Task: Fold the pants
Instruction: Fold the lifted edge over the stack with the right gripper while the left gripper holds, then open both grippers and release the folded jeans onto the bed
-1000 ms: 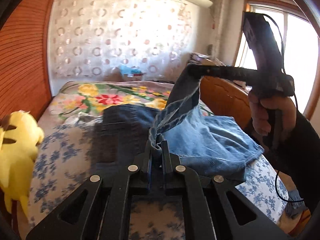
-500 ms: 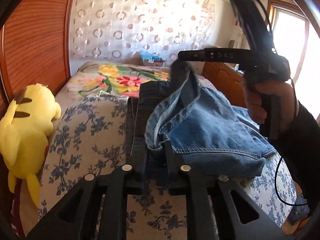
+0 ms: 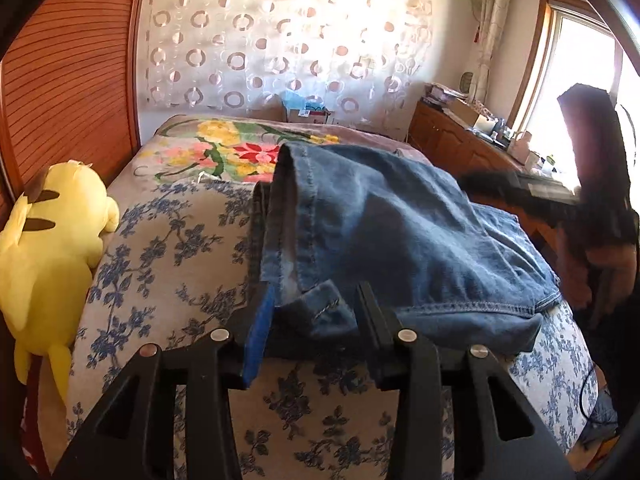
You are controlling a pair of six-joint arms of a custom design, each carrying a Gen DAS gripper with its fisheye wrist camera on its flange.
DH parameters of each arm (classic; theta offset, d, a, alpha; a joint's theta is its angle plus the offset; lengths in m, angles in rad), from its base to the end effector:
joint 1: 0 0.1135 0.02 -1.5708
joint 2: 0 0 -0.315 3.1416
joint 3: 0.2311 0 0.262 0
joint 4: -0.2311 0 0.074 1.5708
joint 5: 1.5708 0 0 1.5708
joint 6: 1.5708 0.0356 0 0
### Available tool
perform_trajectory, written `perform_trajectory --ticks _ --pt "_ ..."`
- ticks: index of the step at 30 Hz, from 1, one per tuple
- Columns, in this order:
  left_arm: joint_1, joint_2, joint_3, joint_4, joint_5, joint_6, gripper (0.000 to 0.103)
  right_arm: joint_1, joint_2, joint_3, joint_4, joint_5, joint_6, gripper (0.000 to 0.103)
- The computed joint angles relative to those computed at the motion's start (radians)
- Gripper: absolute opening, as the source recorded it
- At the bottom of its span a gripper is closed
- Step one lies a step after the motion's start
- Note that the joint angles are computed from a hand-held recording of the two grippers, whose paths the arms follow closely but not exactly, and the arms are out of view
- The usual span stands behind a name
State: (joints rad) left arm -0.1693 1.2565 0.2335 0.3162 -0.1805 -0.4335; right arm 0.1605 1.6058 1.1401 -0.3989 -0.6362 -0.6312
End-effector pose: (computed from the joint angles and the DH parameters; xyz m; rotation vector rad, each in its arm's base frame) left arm 0.1879 -0.0256 0.1558 -0.3919 2.2322 -0.1142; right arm 0.3445 0.0772 0.2893 -1.1282 1.9860 0.5312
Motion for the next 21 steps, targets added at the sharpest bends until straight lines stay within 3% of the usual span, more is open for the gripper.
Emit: perform_trajectory --ticks 9,21 --pt "-0.015 0.025 0.050 -0.004 -0.027 0.039 0.042 -0.160 -0.123 -0.184 -0.047 -0.035 -0.090 0.044" --pt "-0.029 0.159 0.065 0.001 -0.024 0.038 0.045 -0.233 -0.242 -0.342 -0.068 -0.035 -0.096 0.045"
